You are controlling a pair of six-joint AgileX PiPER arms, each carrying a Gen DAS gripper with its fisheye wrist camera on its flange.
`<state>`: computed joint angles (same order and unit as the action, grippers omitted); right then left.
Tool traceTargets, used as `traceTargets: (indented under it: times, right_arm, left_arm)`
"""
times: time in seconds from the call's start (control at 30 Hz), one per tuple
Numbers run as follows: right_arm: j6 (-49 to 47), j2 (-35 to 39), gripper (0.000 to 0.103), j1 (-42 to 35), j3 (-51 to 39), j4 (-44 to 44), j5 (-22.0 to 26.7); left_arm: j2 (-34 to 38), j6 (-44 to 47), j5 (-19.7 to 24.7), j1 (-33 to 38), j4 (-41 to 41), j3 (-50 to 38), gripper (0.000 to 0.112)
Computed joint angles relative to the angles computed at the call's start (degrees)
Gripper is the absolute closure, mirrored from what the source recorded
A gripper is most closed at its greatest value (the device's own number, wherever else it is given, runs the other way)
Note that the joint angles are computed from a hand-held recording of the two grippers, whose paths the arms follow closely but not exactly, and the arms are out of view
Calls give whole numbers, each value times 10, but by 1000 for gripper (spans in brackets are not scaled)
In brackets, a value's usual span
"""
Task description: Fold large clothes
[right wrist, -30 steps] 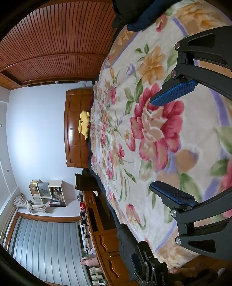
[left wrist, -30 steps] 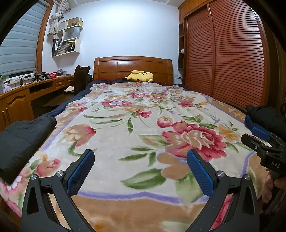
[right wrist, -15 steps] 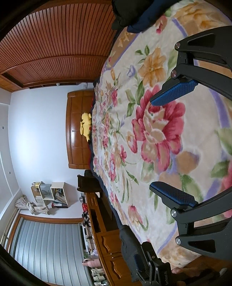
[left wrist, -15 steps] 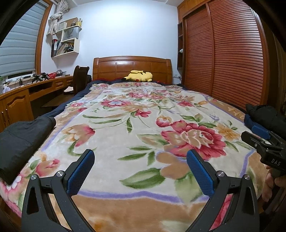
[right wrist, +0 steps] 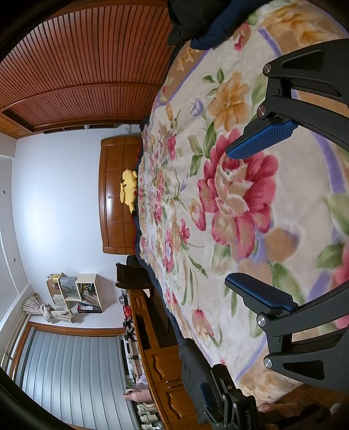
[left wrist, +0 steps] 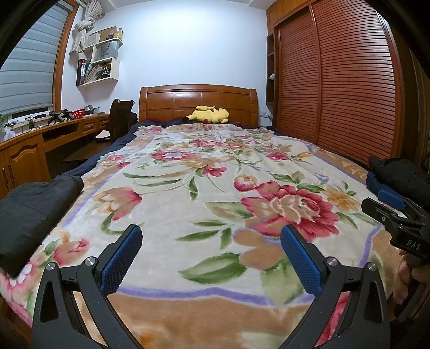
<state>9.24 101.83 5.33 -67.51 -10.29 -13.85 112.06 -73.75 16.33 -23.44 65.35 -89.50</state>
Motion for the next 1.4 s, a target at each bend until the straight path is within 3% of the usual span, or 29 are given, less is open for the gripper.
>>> traceTargets:
  times: [1.4]
  right_arm:
    - [51, -1, 15, -14, 5, -54, -8]
  left_arm:
    - [-2, -30, 17, -15, 35, 1, 10]
